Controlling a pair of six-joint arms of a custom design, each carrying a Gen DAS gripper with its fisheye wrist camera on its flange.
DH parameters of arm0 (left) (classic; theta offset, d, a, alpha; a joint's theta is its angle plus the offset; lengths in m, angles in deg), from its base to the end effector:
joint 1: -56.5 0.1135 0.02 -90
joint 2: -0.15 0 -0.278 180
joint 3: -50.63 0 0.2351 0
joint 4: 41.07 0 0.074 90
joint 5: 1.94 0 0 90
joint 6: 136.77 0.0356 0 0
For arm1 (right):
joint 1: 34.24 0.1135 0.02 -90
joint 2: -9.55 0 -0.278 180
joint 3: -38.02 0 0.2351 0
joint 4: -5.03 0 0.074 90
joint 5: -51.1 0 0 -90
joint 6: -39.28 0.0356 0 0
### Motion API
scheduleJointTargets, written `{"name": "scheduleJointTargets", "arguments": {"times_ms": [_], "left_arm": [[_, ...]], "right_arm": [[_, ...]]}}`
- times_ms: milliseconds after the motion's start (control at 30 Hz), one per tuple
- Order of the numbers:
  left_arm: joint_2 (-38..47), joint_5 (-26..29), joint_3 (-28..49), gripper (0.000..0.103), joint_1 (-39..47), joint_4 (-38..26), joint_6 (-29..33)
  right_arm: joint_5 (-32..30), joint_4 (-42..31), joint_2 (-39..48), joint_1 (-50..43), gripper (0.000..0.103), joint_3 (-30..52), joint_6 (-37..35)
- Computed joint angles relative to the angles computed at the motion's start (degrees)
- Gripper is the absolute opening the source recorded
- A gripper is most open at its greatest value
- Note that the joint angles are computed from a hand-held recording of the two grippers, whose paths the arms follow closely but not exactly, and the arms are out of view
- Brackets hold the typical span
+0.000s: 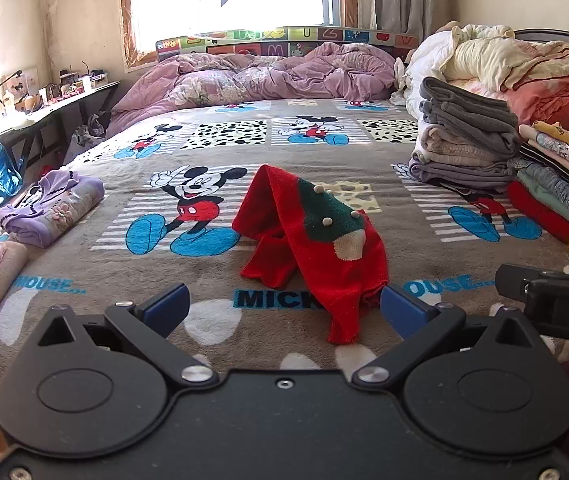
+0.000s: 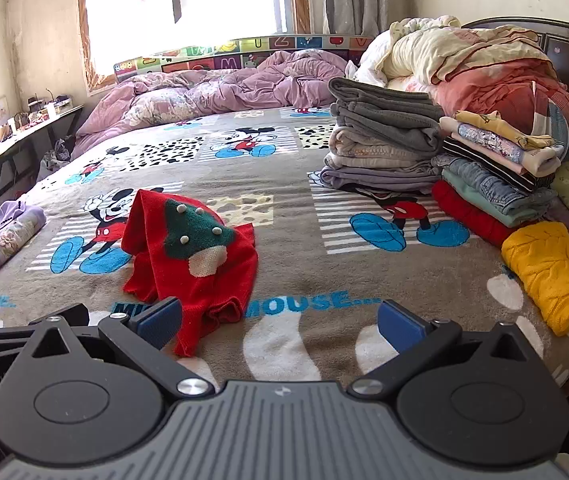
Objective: Fold clothes
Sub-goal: 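Move both tools toward the red sweater on the blanket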
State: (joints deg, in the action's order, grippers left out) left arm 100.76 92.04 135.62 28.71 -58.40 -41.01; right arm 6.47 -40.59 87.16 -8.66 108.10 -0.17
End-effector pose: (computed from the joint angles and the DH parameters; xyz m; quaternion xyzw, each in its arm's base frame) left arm 0.3434 -0.1838 0.2639 0.2693 0.8359 -0.1211 0.4626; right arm 0.2390 0.0863 0.2750 0.3082 0.8283 -0.1083 0.4552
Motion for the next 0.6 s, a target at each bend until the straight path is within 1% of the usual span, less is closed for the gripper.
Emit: {"name": "scheduleJointTargets", "arguments": {"times_ms": [233, 600], "left_arm": [[-0.46, -1.24, -0.54, 0.103, -0.28, 1.32, -0.05], [0.17, 0.28, -0.03, 0.103, 0.01, 1.20, -0.43]], "right_arm": [[0.53, 0.29, 0.48, 0.03, 0.103, 0.17, 0.00], [1.12, -0.55, 0.43, 0.30, 0.103, 0.14, 0.37]]}}
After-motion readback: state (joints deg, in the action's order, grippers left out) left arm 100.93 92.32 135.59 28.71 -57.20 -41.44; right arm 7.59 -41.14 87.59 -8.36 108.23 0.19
